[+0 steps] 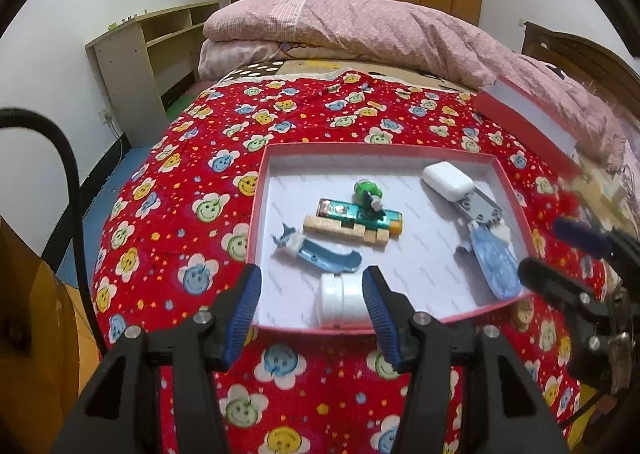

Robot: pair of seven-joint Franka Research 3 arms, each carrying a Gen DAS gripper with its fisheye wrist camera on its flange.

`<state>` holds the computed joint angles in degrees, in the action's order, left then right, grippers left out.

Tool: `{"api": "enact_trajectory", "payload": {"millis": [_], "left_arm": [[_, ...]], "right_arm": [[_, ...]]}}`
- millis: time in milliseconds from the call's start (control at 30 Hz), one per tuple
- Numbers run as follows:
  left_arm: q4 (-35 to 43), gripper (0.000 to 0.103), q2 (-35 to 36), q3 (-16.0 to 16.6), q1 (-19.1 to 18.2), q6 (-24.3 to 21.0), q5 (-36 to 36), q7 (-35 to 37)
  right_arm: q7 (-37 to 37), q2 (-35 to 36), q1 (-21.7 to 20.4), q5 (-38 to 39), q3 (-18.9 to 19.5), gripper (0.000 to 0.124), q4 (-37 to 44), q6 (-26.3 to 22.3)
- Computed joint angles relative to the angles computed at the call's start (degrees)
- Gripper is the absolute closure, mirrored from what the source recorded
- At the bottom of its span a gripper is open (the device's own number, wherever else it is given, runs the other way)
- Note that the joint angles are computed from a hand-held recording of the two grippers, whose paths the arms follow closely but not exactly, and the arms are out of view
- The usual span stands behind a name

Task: Organize rigid objects
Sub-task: 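Withdraw both open tools from the tray toward the chess piece and red charm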

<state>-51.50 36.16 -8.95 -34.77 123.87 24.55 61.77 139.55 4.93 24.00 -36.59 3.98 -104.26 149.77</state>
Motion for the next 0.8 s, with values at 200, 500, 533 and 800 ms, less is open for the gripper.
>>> {"api": "enact_trajectory", "payload": {"millis": [200,500,533,800], "left_arm": [[-8.98,0.048,-5.53,-0.93,0.96,2.61,0.65,-1.92],[-20.52,0.048,-11.98,-3.75,3.10,6.07,0.29,-3.12],[-21.66,0.048,-12.56,-4.01,3.26,6.45,0.20,-3.23],[-27.77,0.048,-15.20,-5.93,4.44,8.29,-1.96,-2.72]], "right_arm": [[1.79,-3.07,-0.09,-0.59,1.07,0.055,-4.31,0.36],[3.54,-8.57,-1.32,0.15,4.43,0.055,-12.46,-0.86],[3.71,-9.34,-1.47,0.35,4.85,0.055,-13.59,-0.96],[7.42,-15.58,-3.01,1.89,8.61,0.055,-22.61,-1.42]]}}
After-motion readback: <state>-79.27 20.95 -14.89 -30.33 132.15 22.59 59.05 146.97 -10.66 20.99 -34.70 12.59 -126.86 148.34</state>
